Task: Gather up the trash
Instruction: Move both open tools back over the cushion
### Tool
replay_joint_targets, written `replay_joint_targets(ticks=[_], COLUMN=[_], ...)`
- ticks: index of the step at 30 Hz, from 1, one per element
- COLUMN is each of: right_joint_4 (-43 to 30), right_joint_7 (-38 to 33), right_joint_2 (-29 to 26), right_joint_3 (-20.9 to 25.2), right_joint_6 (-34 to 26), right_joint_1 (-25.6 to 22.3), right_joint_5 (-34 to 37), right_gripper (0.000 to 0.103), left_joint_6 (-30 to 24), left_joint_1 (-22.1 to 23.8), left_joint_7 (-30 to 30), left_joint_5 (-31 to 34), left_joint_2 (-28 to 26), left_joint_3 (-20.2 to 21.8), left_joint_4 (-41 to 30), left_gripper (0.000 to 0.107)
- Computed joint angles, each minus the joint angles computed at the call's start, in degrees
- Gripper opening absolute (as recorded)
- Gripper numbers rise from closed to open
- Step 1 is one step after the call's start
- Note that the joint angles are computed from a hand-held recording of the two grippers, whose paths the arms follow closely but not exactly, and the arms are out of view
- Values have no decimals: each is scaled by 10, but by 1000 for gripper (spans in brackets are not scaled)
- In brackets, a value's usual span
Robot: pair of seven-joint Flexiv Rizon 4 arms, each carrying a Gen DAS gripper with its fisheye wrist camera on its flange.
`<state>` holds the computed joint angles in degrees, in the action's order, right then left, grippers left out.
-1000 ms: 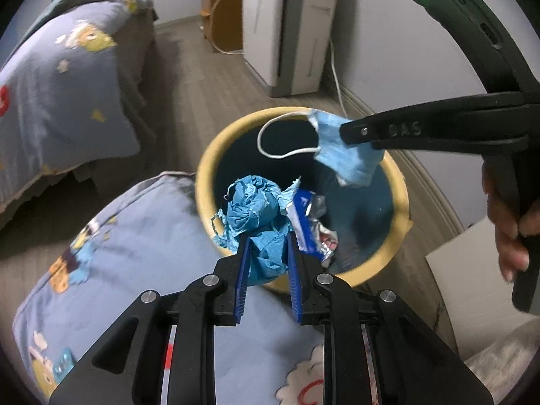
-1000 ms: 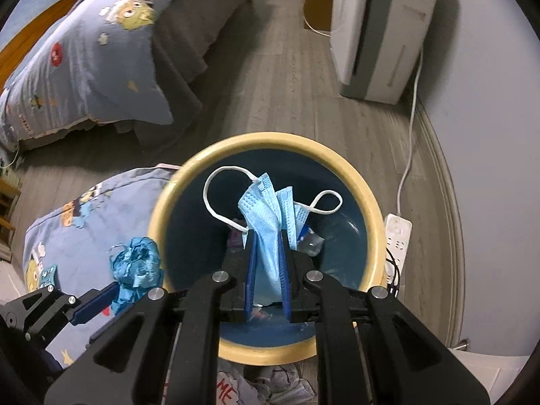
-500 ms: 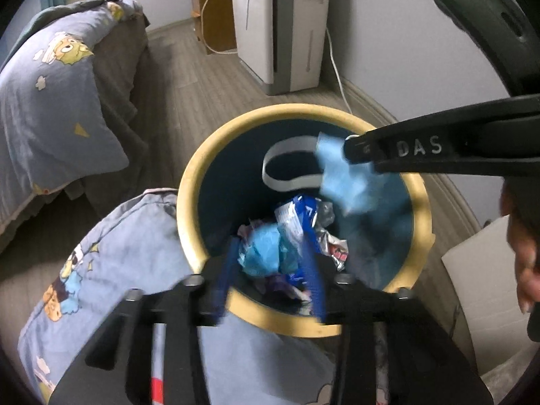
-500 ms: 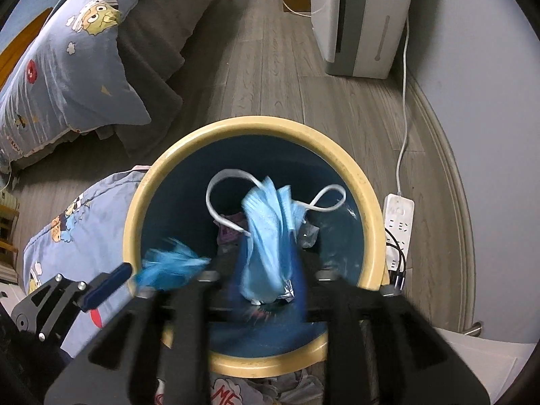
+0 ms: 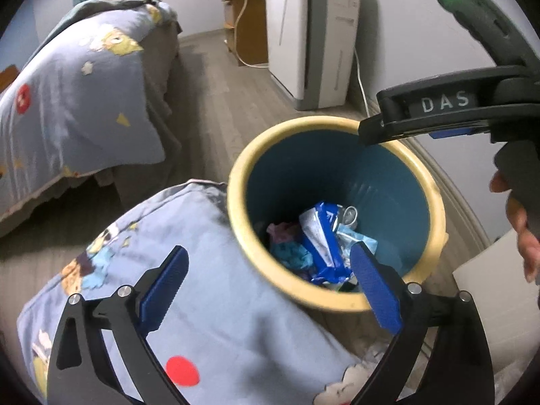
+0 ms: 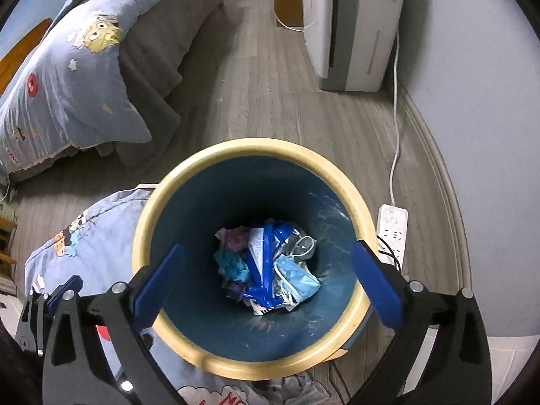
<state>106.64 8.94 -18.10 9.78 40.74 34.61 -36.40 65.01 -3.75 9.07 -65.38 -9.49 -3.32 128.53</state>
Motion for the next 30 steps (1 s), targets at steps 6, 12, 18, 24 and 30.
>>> replay_joint_targets(ticks=[6,12,18,24,30], right_joint_4=[-41,-84,-141,-249,-397], right_joint_7=[-24,-56,-100,-191,-306], right_joint_2=[-18,-40,-80,-155,-255], right_joint_3=[0,-4,-6,-14,-13], right_joint_6=[-23,-47,-23,-9,-26], right_joint_1=[16,35,55,92,128], right_joint_5=[-8,-13,-14,7,69], right_gripper=[97,97,97,97,97], left_joint_6=[-28,-36,-65,-58,-83], left_joint_1=[32,75,131,187,237], left_joint_7=[-29,-39,-96,-89,-142], left_joint_5=[33,61,148,154,152], left_joint_2=[12,16,16,10,-30], left_joint_3=[28,52,83,95,103], left_joint_4=[-8,-20,-53,-82,-124], left_gripper=[96,97,97,98,98])
